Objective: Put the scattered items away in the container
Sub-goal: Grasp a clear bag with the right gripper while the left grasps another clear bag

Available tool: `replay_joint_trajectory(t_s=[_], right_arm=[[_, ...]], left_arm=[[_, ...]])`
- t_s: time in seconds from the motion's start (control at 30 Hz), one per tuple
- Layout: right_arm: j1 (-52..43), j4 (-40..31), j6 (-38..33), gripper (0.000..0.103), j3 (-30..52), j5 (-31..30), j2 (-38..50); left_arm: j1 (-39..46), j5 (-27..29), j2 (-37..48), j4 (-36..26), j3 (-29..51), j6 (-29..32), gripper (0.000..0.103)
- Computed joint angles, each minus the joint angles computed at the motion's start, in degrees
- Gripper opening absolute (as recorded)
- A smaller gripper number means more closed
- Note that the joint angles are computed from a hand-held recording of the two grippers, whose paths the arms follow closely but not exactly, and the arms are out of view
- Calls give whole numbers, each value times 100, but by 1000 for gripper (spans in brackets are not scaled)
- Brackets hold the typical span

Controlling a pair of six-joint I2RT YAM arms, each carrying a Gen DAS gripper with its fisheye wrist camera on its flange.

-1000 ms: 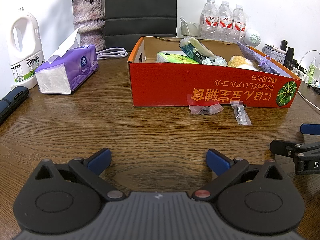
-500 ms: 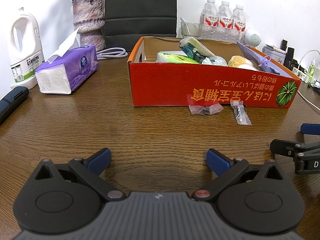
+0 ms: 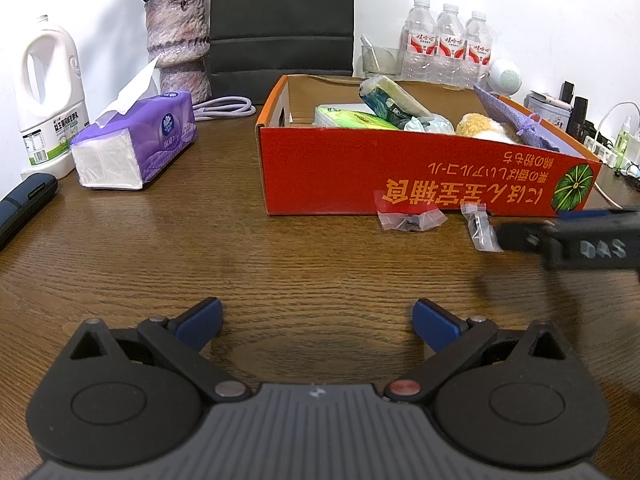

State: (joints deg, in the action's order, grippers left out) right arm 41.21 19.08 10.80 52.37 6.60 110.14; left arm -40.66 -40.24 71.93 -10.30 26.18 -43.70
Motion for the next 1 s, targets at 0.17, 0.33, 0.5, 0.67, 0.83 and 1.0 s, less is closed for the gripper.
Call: replay_joint_trajectory(t_s=[0.17,0.33,0.5,0.67,0.83,1.0], right_arm=[[160,-612,93,42,894,165,542],[193,-320,122,20,708,232,518],[13,250,146,20,-17,59,159],[-282,857,161,20,-823,92,-321],[-608,1612,308,20,-1339,-283,-446],[-652,1976,332,20,-1515,-527,-480]], left_arm=[[200,-5,-376,-5,-153,213,103],[522,366,-488,325,-100,735,103],[588,649,525,986,441,1098,103],[753,869,1488,1375,1047,904,101],[625,356,2145,1099,1637,766,73],[550,262,2041,1255,1491,696,35]])
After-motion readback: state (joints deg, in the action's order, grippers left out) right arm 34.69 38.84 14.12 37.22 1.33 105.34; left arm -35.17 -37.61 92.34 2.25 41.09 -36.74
